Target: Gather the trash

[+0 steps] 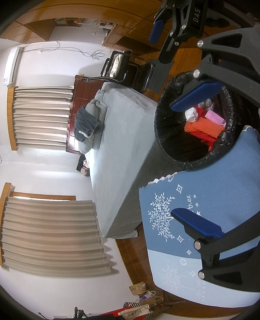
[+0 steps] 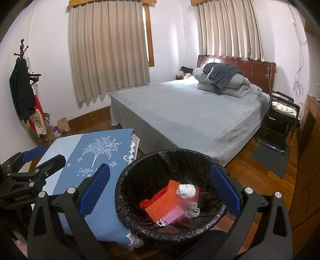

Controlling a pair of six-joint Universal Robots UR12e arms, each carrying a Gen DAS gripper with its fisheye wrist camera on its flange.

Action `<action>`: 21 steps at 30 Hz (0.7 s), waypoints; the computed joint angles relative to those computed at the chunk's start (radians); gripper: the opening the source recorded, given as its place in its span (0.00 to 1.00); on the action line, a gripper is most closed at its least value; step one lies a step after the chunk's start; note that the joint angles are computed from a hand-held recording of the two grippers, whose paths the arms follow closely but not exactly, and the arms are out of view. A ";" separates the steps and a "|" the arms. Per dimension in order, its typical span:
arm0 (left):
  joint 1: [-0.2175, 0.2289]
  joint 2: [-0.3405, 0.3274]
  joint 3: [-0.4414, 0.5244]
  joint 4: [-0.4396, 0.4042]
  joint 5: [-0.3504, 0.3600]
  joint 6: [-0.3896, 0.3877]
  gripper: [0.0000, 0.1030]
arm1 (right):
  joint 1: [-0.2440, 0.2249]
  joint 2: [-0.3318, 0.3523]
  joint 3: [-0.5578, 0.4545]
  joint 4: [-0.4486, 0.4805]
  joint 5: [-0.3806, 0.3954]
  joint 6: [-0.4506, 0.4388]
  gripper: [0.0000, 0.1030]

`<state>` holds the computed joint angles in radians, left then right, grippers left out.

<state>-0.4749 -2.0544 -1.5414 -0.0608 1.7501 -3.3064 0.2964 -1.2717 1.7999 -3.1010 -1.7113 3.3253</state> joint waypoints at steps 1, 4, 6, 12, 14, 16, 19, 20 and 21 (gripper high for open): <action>0.000 0.000 0.000 0.001 0.000 -0.001 0.93 | 0.000 0.000 0.000 0.000 0.000 0.000 0.95; 0.001 0.001 -0.001 0.000 -0.001 -0.001 0.93 | 0.000 0.001 0.000 0.000 0.000 0.000 0.95; 0.001 0.001 0.000 0.000 -0.001 -0.001 0.93 | 0.001 0.001 0.000 0.001 -0.001 0.001 0.95; 0.000 0.000 0.001 -0.001 -0.002 -0.001 0.93 | 0.001 0.002 -0.001 0.000 0.000 0.001 0.95; 0.001 0.001 -0.002 0.001 -0.003 -0.003 0.93 | 0.001 0.002 -0.001 0.002 0.000 0.001 0.95; 0.003 0.003 -0.007 0.001 -0.008 -0.007 0.93 | 0.000 0.002 -0.001 0.002 0.000 0.000 0.95; 0.005 0.005 -0.019 0.008 -0.009 -0.011 0.93 | 0.001 0.003 0.000 0.002 0.001 0.002 0.95; 0.005 0.003 -0.015 0.008 -0.010 -0.008 0.93 | 0.001 0.003 0.000 0.002 0.000 0.002 0.95; 0.005 0.003 -0.015 0.007 -0.011 -0.008 0.93 | 0.002 0.003 0.000 0.002 0.000 0.002 0.95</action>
